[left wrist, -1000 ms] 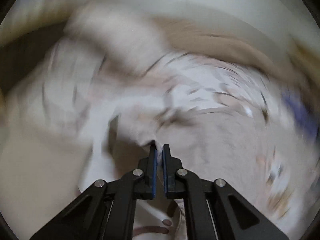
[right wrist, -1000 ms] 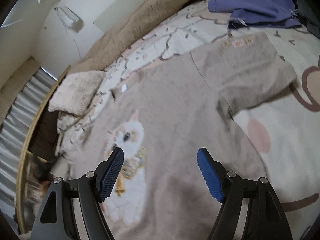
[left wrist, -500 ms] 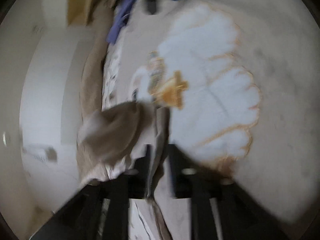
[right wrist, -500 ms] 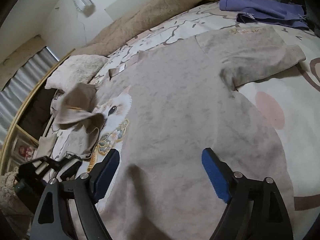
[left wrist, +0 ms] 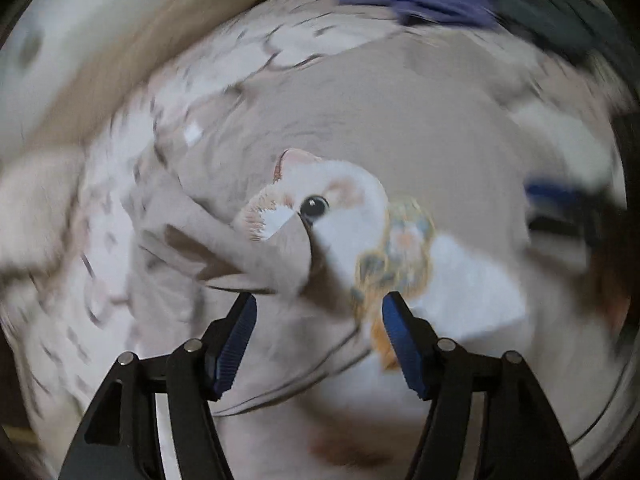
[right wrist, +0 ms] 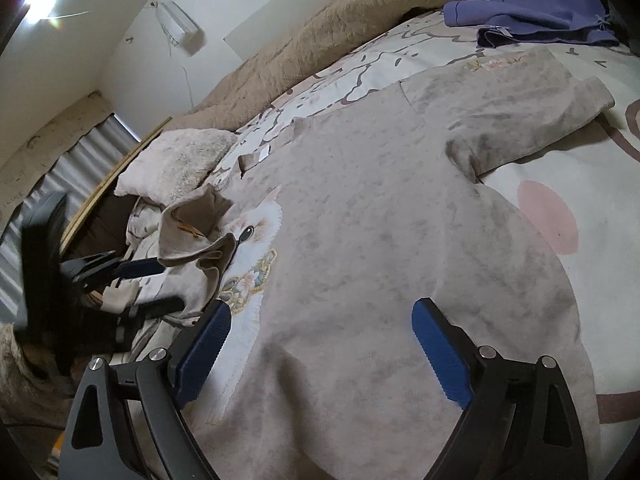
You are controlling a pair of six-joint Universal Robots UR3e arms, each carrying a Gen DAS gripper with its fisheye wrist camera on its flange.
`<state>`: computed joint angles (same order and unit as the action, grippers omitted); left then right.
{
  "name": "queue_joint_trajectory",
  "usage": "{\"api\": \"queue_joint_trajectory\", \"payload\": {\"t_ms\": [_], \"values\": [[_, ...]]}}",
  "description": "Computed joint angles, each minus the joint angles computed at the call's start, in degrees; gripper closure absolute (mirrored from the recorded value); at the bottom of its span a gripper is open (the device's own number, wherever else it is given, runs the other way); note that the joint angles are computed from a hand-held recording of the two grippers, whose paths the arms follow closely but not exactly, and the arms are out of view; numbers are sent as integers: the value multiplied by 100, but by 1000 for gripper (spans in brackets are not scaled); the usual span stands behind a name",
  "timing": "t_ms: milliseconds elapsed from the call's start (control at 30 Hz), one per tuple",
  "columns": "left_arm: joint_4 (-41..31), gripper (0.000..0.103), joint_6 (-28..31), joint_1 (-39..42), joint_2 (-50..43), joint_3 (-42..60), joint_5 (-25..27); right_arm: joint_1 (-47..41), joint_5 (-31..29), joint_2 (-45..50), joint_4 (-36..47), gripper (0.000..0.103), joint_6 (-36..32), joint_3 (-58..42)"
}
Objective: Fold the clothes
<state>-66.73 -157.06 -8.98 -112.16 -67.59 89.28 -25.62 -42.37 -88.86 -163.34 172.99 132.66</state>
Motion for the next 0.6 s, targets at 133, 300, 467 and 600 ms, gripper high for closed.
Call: {"api": "queue_joint_trajectory", "payload": {"t_ms": [133, 300, 467, 600], "values": [[-789, 71, -954, 134, -342, 679, -198, -132, 221, -13, -45, 11, -38, 113], [-1716, 100, -1204, 602, -663, 1713, -545, -238, 406, -38, -72, 11, -57, 204], [-1701, 102, -1031, 1252, -400, 2145, -492, -227, 433, -28, -125, 11, -6, 216], [-2168, 102, -988, 1934, -222, 2363, -1137, -234, 425, -39, -54, 11, -39, 183]]}}
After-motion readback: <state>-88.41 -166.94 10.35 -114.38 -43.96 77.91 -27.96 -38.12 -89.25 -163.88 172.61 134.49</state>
